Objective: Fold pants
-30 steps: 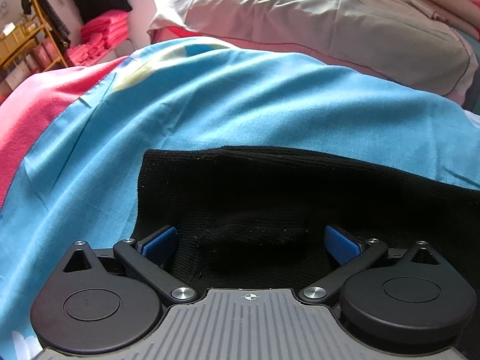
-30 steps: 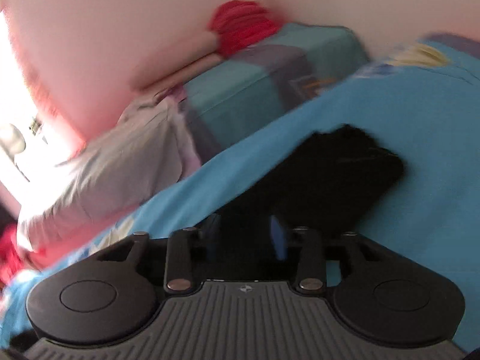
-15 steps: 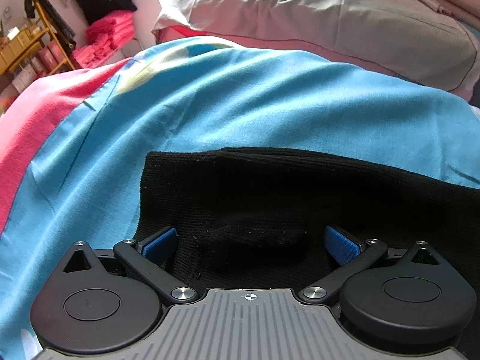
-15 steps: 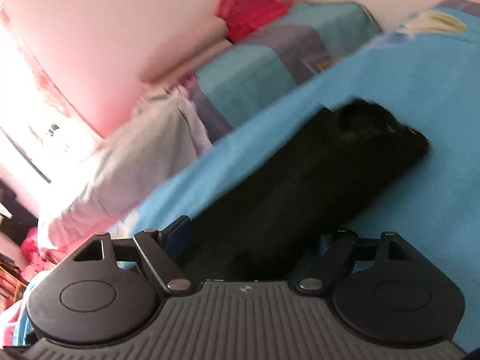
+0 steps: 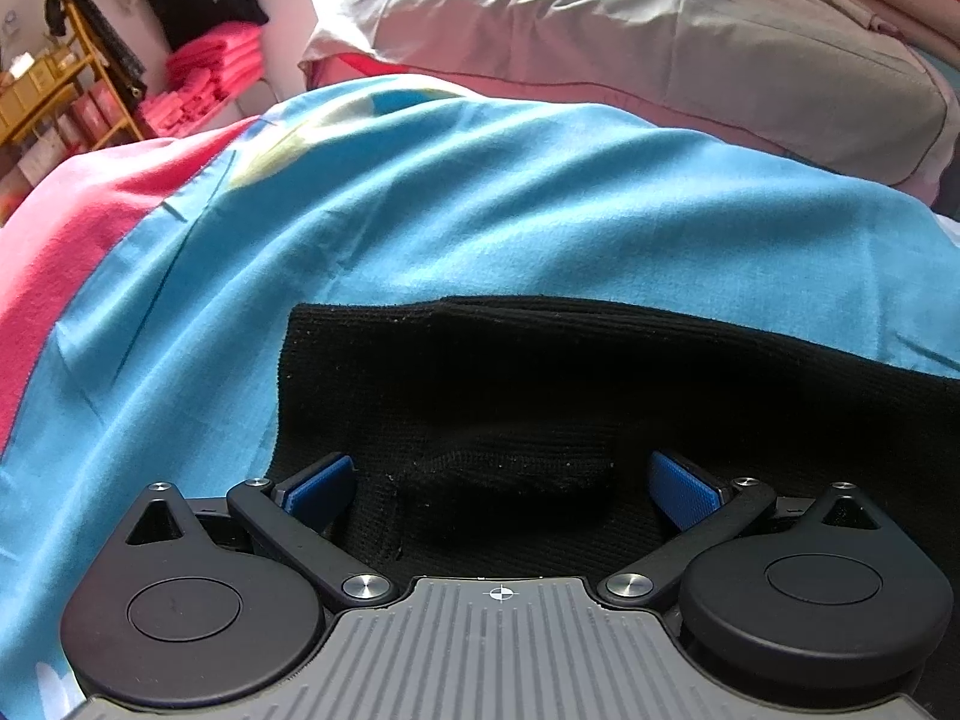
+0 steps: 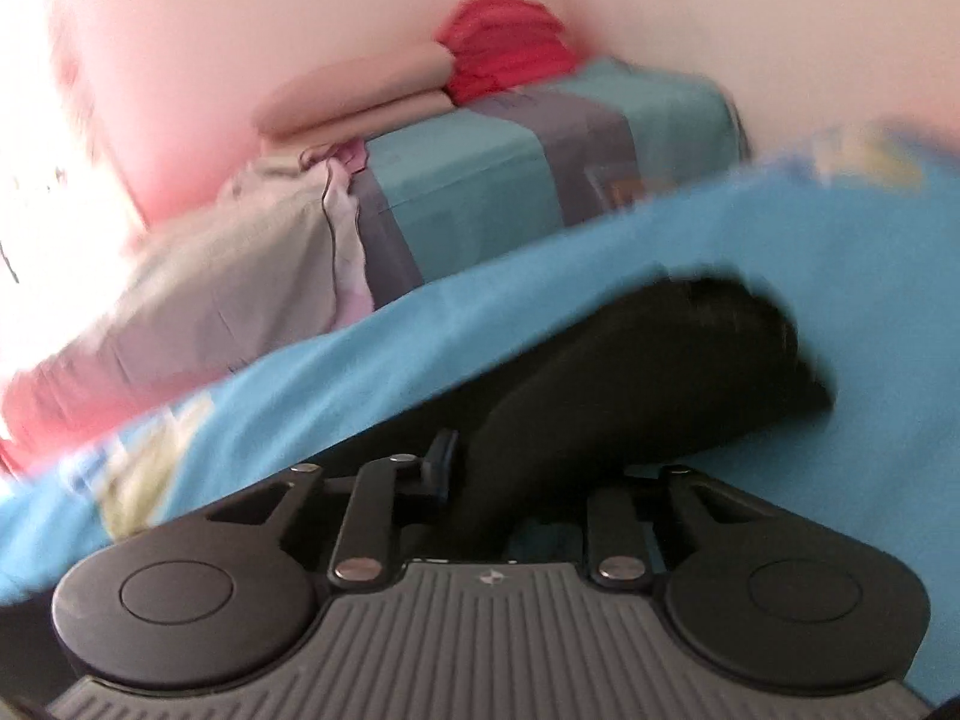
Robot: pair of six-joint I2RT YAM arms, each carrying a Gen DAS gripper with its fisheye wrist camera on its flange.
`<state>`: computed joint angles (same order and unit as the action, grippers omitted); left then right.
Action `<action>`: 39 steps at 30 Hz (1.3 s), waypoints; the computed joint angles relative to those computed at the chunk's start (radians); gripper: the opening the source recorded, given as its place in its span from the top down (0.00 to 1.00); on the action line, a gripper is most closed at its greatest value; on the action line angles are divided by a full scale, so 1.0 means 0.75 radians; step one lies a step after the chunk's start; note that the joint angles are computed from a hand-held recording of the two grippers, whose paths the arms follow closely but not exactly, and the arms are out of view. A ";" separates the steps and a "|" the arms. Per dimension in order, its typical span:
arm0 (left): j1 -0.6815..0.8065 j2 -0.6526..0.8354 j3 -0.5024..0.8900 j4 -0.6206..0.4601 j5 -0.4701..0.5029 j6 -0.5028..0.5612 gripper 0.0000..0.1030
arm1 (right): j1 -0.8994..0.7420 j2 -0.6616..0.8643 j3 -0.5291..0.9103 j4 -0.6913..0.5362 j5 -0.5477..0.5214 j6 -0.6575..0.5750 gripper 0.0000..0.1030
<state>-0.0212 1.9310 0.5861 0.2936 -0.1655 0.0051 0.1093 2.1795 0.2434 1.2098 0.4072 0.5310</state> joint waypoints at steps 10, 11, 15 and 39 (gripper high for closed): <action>0.103 -0.416 -0.127 -0.152 0.127 -0.041 0.00 | 1.175 0.304 0.417 0.109 1.028 -0.889 0.73; 0.103 -0.435 -0.127 -0.160 0.133 -0.044 0.00 | 1.227 0.400 0.539 0.016 1.002 -0.978 0.65; 0.068 -0.488 -0.138 -0.189 0.157 -0.064 0.00 | 1.334 0.662 0.873 -0.378 0.944 -1.226 0.81; -0.679 0.067 0.005 0.123 -0.159 -0.284 0.00 | 1.323 0.339 0.448 -0.849 1.156 -0.316 0.41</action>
